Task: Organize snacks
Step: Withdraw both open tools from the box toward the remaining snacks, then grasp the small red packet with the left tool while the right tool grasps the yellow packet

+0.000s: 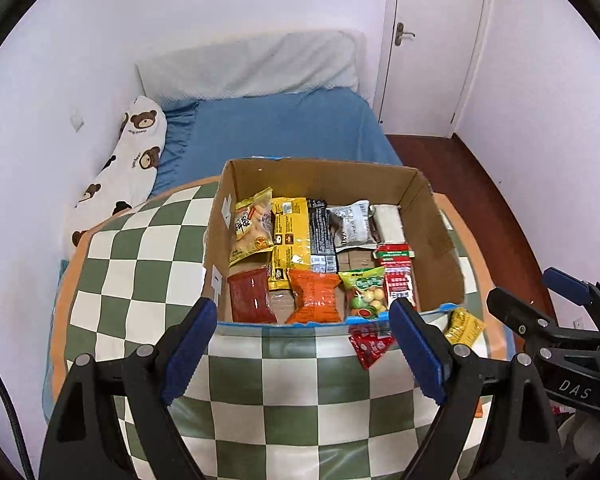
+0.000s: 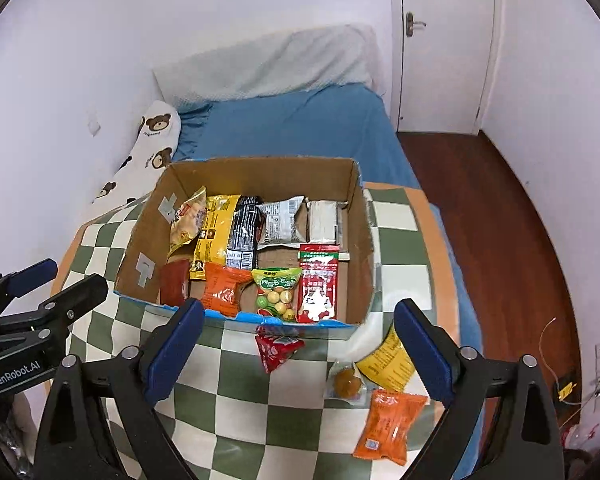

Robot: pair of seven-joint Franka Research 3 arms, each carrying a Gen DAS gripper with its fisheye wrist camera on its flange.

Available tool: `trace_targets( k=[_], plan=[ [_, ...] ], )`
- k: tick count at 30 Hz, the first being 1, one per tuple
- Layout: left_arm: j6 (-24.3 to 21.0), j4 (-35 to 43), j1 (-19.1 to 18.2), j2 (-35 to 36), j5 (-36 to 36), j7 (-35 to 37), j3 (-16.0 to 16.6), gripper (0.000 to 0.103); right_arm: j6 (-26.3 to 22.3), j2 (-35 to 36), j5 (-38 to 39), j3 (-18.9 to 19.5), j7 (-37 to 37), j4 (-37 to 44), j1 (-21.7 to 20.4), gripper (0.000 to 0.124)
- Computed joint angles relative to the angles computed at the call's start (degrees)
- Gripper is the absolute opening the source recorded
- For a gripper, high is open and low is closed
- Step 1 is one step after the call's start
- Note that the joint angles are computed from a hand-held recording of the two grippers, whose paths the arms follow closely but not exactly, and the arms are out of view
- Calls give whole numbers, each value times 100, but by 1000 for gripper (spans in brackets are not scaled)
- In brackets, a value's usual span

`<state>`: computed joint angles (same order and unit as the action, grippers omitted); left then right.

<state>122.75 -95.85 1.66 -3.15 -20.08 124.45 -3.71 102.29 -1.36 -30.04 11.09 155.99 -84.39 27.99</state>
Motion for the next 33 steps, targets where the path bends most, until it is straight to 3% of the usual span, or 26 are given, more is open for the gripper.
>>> trace_targets(
  k=[7,13,16,27,33],
  plan=[
    [8,-380,-19,-451,-187,13,117,88,-158,-245,-350,213,388,-39,122,98],
    [52,-539,-107,-621,-147,-78,190,89,71,-558,-303,284,562,-355,37,99],
    [22,-559,-156,-604,-8,-211,156,103,402,-944,-11,246,728,-877,-139,100],
    [226,-1184,-448,-209,959,-1071,-247,103,1505,-2409,2026,-253,669,-3798,-871,100],
    [132,-1256,-610,287,1517,-1652,-444,103,2967,-2818,3175,-494,655,-5363,-1256,100]
  ],
)
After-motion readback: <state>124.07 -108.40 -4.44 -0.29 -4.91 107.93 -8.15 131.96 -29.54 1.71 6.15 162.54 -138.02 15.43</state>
